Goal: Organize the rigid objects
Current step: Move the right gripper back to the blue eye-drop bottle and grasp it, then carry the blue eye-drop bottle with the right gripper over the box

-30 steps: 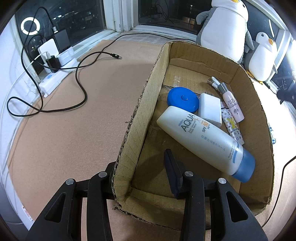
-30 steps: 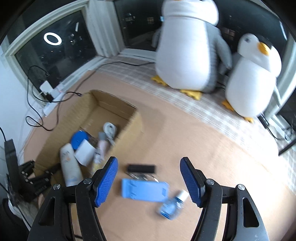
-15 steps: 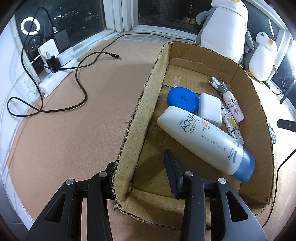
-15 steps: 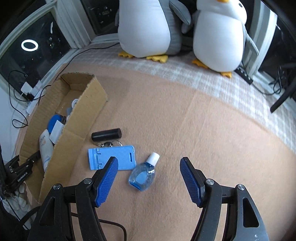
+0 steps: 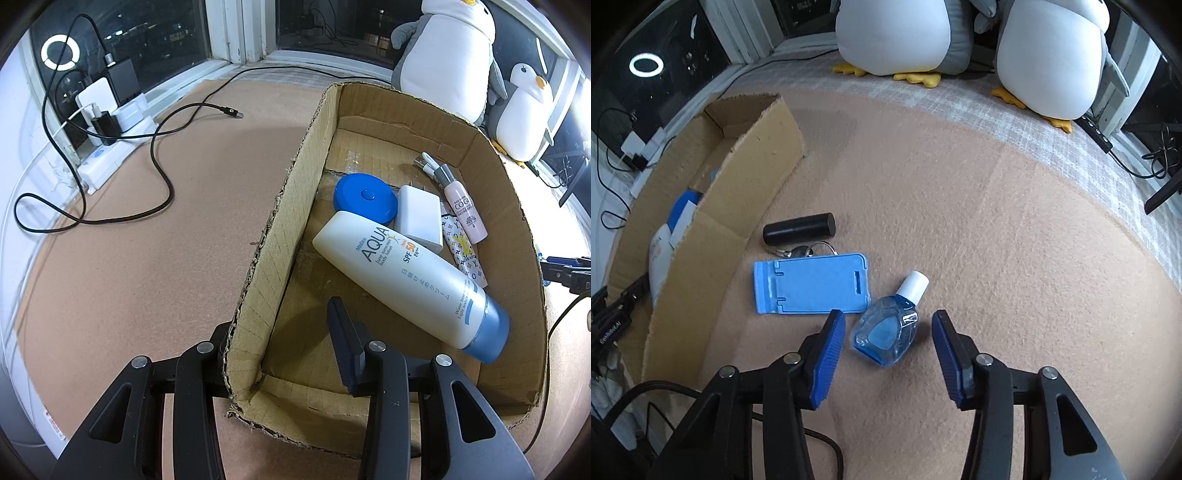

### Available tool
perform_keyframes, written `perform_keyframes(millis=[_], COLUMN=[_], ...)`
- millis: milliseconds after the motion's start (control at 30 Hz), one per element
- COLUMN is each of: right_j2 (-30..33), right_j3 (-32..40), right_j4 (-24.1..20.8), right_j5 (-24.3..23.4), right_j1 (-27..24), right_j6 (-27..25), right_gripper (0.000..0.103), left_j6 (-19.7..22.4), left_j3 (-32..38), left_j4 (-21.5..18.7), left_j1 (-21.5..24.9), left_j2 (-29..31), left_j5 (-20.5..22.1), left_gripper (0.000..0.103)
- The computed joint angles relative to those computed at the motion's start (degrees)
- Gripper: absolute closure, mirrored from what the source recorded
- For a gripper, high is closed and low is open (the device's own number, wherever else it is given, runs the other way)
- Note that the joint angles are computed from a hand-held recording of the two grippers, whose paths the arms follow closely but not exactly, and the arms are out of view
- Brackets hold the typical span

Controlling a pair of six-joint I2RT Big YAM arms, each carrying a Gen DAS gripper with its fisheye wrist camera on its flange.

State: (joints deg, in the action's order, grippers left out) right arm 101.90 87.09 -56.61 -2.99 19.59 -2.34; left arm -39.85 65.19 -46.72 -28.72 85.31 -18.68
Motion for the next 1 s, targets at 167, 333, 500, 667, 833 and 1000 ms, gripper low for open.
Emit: perform_keyframes(millis=[167,333,500,667,833,1000], right_j2=[0.62,1.12,1.01,-0.27,-2.05,-3.73], right_j3=[0.43,1.38,1.22,-0.07,-0.44,0.55], right_j4=[-0.69,-1.68,-1.38,-0.13,1.02,1.8], right_j5=[1.16,1.61,2.51,2.58,2.33,0.6], right_j1=[-0.17,-0.35,0.03,-0.11,-0.4,0.05], right_j6=[-1.6,-3.27,-3.95,-3.13,-2.77,-2.29], right_gripper=[0.072,0.075,0.075,0.075,0.075,0.075], left_j6=[-0.03,-0.06,-0.15,-0.09,-0.11,-0.11], left_j3=[0.03,0.03,0.03,0.02,0.01,0.01], left_j4=[-0.03,-0.04,-0.01,-0.01,0.0,0.0], left_j1=[-0.02,-0.03,-0.05,-0.06,-0.08,-0.08], left_j2=[0.02,0.03,0.04,0.03,0.04,0.04], left_j5=[-0.02,-0.04,-0.06,-0.07,-0.08,-0.08], left_gripper=[0.063,0.063,0.063,0.063,0.063,0.063])
